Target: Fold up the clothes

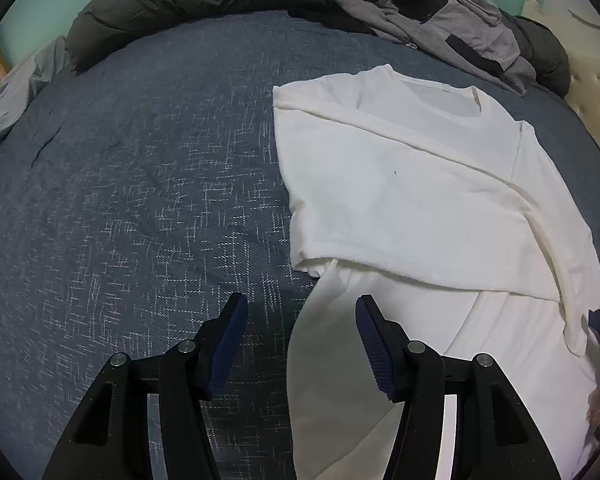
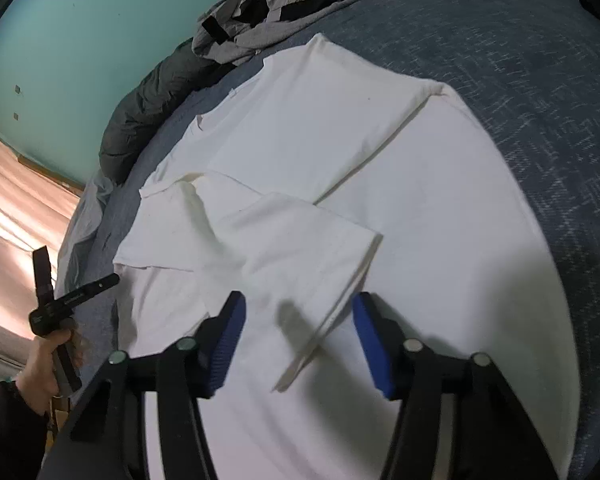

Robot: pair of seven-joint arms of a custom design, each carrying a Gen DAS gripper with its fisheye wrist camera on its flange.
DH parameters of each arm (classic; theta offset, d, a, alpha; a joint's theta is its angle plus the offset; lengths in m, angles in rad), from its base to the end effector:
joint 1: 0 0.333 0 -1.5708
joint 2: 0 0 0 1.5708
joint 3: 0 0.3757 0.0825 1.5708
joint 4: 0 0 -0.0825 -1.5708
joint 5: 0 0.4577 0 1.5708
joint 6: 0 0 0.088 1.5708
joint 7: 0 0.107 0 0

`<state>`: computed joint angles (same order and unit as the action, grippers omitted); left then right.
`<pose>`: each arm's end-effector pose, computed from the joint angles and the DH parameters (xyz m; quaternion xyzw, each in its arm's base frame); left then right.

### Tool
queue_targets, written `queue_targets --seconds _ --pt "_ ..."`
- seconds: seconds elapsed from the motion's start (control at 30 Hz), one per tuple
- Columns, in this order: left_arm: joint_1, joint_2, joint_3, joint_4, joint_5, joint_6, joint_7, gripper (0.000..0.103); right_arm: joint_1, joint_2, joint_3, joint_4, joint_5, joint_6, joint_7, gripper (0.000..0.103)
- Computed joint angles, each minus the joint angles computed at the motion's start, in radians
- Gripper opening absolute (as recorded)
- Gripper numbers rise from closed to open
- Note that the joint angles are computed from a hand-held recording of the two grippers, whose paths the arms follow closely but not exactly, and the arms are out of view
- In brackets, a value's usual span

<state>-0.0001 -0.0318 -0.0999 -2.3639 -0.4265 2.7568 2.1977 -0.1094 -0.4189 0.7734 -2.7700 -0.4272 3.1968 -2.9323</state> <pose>0.5793 -0.0411 0.3911 -0.5507 0.8002 -0.2046 0.1202 0.3337 0.3020 0.3731 -0.4265 0.8237 -0.0507 0.3703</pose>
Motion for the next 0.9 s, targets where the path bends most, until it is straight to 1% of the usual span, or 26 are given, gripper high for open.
queue_targets --seconds 0.03,0.1,0.17,0.2,0.3,0.4,0.53,0.67,0.73,0.77,0.83,0.87,0.9 --pt "0.000 -0.001 0.001 -0.001 -0.004 -0.001 0.005 0.060 -0.016 0.002 0.015 0.005 -0.004 -0.001 -0.001 0.042" --pt "0.000 -0.001 0.002 -0.002 -0.008 -0.003 0.012 0.060 -0.041 0.003 0.039 0.013 -0.012 -0.005 -0.001 0.023" --pt "0.002 -0.002 0.003 -0.003 -0.007 -0.002 0.013 0.060 -0.069 0.000 0.068 0.019 -0.020 -0.008 0.007 0.008" --pt "0.003 -0.002 0.004 -0.003 -0.007 -0.003 0.012 0.060 -0.080 -0.008 0.080 0.019 -0.023 -0.007 0.012 0.006" --pt "0.007 -0.002 0.006 -0.003 0.003 0.003 0.006 0.060 -0.095 -0.042 0.097 0.017 -0.027 -0.006 0.025 0.004" --pt "0.011 -0.003 0.008 -0.004 0.017 0.010 0.001 0.060 -0.063 -0.123 0.072 0.004 -0.030 -0.041 0.034 0.003" --pt "0.015 -0.002 0.008 -0.003 0.040 0.021 -0.003 0.060 -0.018 -0.231 0.026 -0.033 -0.040 -0.057 0.065 0.003" --pt "0.014 0.000 0.004 -0.005 0.081 0.034 -0.010 0.060 0.010 -0.280 -0.006 -0.057 -0.044 -0.071 0.084 0.003" --pt "0.012 0.002 0.001 -0.007 0.112 0.046 -0.018 0.060 0.011 -0.289 -0.011 -0.066 -0.045 -0.067 0.098 0.003" --pt "0.012 0.004 -0.001 -0.007 0.130 0.053 -0.026 0.059 0.011 -0.293 -0.013 -0.071 -0.045 -0.065 0.104 0.003" --pt "0.012 0.006 -0.002 -0.006 0.159 0.063 -0.039 0.053 0.007 -0.297 -0.012 -0.083 -0.041 -0.054 0.119 0.003" --pt "0.012 0.009 -0.001 -0.002 0.159 0.060 -0.039 0.045 0.009 -0.297 -0.014 -0.087 -0.040 -0.050 0.121 0.003" --pt "0.013 0.012 0.000 0.004 0.164 0.054 -0.045 0.041 0.008 -0.292 -0.014 -0.086 -0.041 -0.050 0.119 0.003"
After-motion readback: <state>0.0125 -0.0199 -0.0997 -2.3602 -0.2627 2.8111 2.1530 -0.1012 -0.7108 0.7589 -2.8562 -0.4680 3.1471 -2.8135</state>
